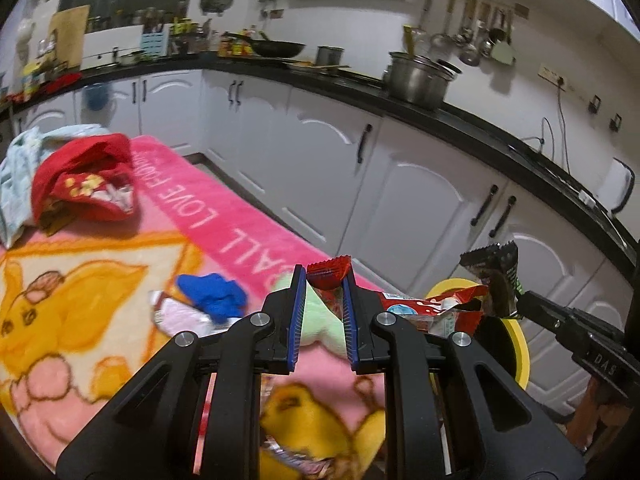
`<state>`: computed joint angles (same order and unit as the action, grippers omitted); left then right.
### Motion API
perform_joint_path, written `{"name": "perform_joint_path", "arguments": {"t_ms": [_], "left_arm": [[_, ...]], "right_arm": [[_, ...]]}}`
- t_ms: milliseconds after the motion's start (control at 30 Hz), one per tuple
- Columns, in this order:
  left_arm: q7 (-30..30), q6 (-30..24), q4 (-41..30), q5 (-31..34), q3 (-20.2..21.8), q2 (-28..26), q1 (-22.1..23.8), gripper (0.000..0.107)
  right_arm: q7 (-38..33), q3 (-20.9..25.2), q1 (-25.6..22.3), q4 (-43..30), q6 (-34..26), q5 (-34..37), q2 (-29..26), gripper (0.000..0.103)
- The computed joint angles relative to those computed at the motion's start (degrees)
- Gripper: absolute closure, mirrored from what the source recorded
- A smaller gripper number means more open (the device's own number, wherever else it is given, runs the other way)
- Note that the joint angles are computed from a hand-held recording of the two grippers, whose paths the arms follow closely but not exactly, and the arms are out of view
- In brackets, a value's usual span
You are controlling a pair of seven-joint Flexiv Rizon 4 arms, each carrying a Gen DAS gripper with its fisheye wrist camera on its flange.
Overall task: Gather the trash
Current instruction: 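Carry the red wrapper and dark candy packet over the yellow bin with both grippers, then open both grippers to drop the wrapper and packet into the bin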
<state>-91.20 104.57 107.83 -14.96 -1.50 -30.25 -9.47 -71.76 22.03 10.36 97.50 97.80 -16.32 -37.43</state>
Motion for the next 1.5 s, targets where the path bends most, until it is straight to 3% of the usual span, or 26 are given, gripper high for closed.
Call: {"name": "perform_joint_path", "arguments": {"t_ms": [300, 600, 1067, 1300, 1500], "left_arm": [[2.0, -3.9, -6.5, 0.4, 0.8, -4.2, -4.1, 0.095], [2.9, -7.6, -12.7, 1.3, 2.6, -8.3, -8.4, 0.095], [3.9, -12.7, -19.2, 3.8, 1.6, -13.3, -10.4, 0.095], [4.4, -15.1, -21.9, 4.8, 0.9, -15.6, -11.2, 0.095], [4.9, -17.0, -23.6, 5.2, -0.1, -17.0, -10.9, 0.094]], "right_arm": [[3.7, -5.7, 0.3, 3.4, 2.7, 2.5, 1.9, 0.098], [6.9, -8.5, -0.9, 5.4, 3.7, 2.8, 2.4, 0.098], [9.8, -10.7, -3.0, 6.6, 4.3, 2.9, 1.6, 0.098], [10.1, -13.9, -1.5, 7.0, 3.8, 3.2, 1.1, 0.098], [9.8, -12.8, -2.8, 6.2, 1.7, 2.8, 0.1, 0.098]]}}
